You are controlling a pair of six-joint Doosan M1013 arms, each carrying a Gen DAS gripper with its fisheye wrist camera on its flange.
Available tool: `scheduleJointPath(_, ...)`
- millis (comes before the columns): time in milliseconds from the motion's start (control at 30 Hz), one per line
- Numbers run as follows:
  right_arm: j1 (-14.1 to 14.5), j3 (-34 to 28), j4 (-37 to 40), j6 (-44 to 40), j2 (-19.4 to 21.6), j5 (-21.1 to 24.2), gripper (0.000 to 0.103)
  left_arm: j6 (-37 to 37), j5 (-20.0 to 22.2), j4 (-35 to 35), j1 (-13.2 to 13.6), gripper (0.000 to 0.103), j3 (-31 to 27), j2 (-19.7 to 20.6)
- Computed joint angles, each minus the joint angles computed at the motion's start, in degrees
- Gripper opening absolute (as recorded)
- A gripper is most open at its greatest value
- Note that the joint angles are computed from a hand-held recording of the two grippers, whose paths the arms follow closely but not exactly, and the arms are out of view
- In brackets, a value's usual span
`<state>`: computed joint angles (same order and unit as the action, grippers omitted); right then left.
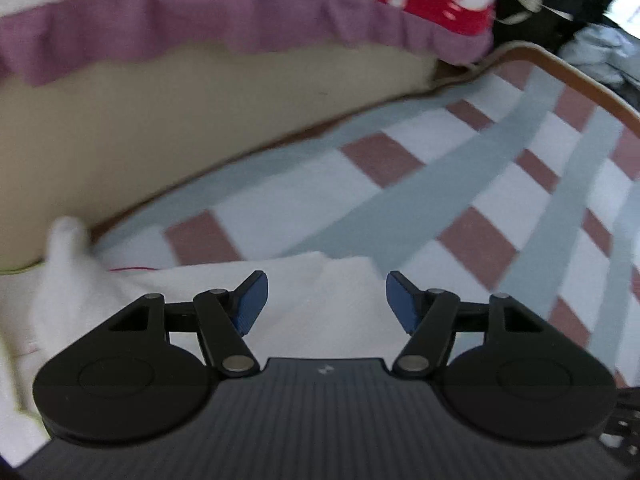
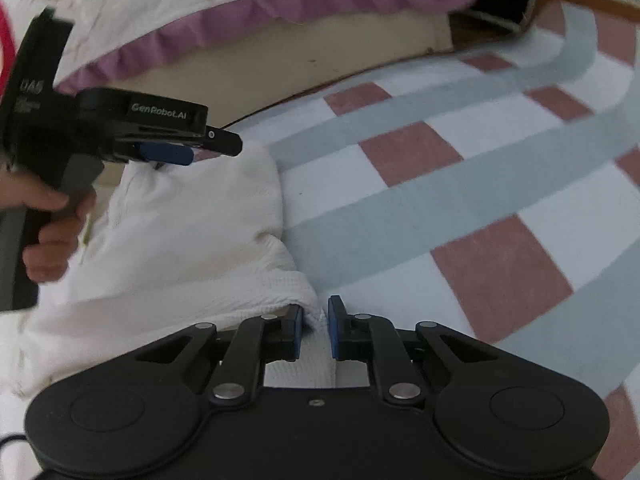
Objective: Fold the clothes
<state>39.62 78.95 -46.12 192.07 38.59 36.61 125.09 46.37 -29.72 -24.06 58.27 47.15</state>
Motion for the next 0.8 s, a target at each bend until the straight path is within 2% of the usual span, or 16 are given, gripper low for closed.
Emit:
scheduleJointPath(33,-0.03,0.26,-0.22,0.4,-0.1,-0.6,0.014,0.54,0.77,-0.06,-0.14,0.065,-0.52,0.36)
scheduleJointPath(133,0.17,0.16,-0.6,-1.34,0.05,-0.96,0.013,1.2,-3.19,2.87,-1.24,0.062,1.1,-0.25)
scheduleJointPath(233,0.39,-0.69,-0.45,-4.02,0.4,0.48,0.013,-0.14,-0.98,3.14,-1.33,0.063,-0.08,0.58)
scheduleJointPath(333,0.35,-0.15,-2.22,-1.25,0.21,-0.01,0.013,-4.92,-0.26,5.92,-1.53,0.062,-1.69,1.77)
scheduleJointPath(400,0.29,0.82,-4.75,2.81,0.08,-1.76,0.018,-6.33,-1.44,8.06,-1.75,0.02,-1.53,1.77)
scheduleJointPath(433,0.27,0.98,-5.37,3.58,0.16,-2.27,0.018,-6.75,-2.3,9.11,-1.86,0.007,-0.99,1.38)
scheduleJointPath(467,0.33,0.87,-5.85,3.53,0.27,-2.1,0.018,-6.51,-4.13,9.17,-1.93,0.005,0.05,0.74)
scheduleJointPath(500,0.4,0.76,-6.32,3.47,0.38,-1.93,0.01,-5.42,-7.06,8.0,-1.95,0.005,1.62,-0.16)
scheduleJointPath(567,0.69,0.63,-8.07,3.87,0.37,-0.52,0.008,-3.04,-11.61,5.93,-2.06,0.005,3.63,-1.34)
scheduleJointPath(633,0.64,1.45,-9.92,7.41,-0.18,-0.51,0.007,-0.73,-12.96,3.06,-2.02,0.005,3.75,-1.43)
scheduleJointPath(700,0.38,2.38,-10.36,10.88,-0.66,-1.29,0.007,1.05,-12.04,1.22,-1.95,0.005,2.92,-0.86)
scheduleJointPath(800,0.13,2.06,-7.11,9.21,-0.5,-1.0,0.007,-0.43,-11.72,2.23,-2.17,0.005,2.61,-0.31)
